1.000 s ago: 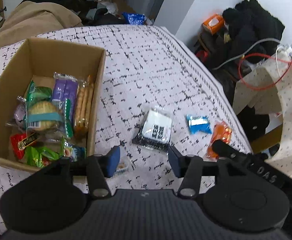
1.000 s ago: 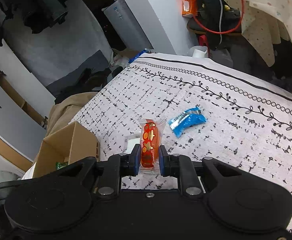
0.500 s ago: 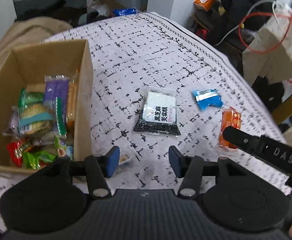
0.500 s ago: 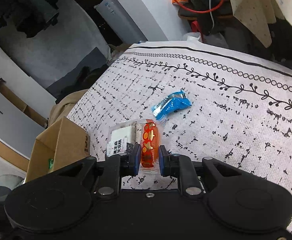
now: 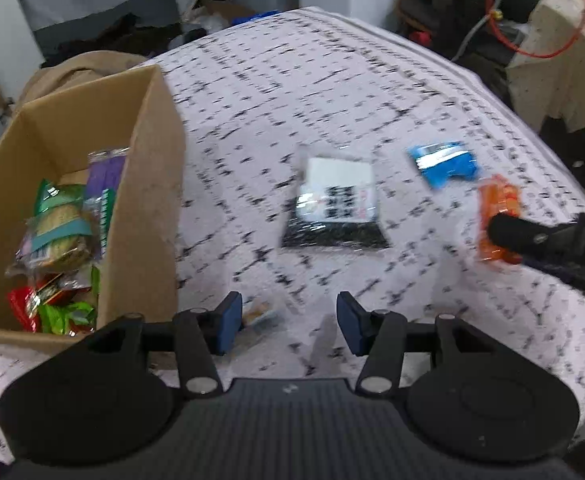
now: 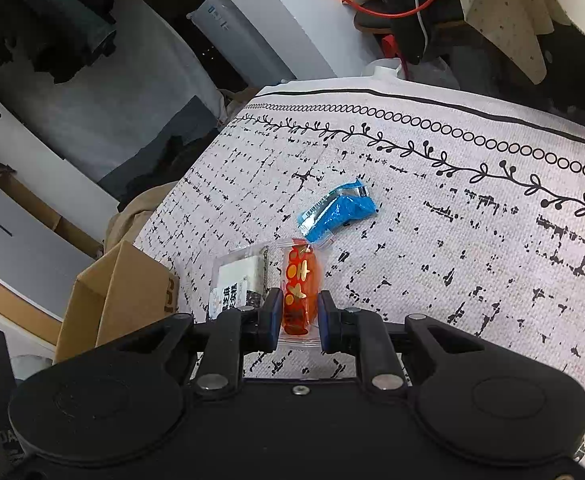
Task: Organize snacks
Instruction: 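Lift both held packets off the bed cover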
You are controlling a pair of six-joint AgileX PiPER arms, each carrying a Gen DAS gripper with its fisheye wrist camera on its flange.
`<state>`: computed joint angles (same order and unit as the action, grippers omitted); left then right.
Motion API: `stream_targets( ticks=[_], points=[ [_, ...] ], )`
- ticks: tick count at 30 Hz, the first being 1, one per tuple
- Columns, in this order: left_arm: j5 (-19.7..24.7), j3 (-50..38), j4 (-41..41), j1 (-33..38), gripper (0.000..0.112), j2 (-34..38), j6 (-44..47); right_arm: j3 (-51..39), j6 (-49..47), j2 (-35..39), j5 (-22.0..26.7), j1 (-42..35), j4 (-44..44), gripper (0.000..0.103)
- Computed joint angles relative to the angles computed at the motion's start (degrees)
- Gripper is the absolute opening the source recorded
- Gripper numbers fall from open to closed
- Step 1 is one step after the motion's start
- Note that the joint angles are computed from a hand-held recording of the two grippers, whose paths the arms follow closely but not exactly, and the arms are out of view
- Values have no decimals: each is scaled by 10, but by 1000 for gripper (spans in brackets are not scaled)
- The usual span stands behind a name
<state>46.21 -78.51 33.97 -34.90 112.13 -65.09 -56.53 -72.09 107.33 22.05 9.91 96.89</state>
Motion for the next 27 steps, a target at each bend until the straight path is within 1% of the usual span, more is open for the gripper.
stream_targets(
  ticks=[2, 6, 9, 11, 12, 13, 14, 15, 19, 27],
  points=[
    [-2, 7, -4, 7, 53, -1, -6, 1, -1, 0, 1, 0, -1, 19],
    [10, -2, -17, 14, 53, 14, 5, 3, -5, -3, 1, 1, 2, 19],
    [4, 3, -31, 18, 52, 17, 5, 4, -7, -4, -1, 2, 4, 19],
    [1, 3, -47, 23, 46, 15, 10, 5, -9, -7, -4, 6, 3, 19],
    [-5, 6, -60, 29, 37, 12, 14, 7, -12, -10, -5, 7, 5, 19],
    [-7, 7, -70, 33, 25, 9, 14, 8, -13, -13, -7, 9, 4, 19],
    [-4, 6, -75, 35, 21, 7, 15, 9, -10, -15, -9, 11, 2, 19],
    [0, 3, -78, 36, 18, 7, 16, 9, -4, -17, -10, 12, -3, 19],
    [-9, 13, -89, 43, 17, -10, 6, 9, 16, -27, -18, 21, -20, 19],
    [-26, 21, -73, 46, 17, -49, -9, -3, 80, -44, -43, 52, -80, 19]
  ],
)
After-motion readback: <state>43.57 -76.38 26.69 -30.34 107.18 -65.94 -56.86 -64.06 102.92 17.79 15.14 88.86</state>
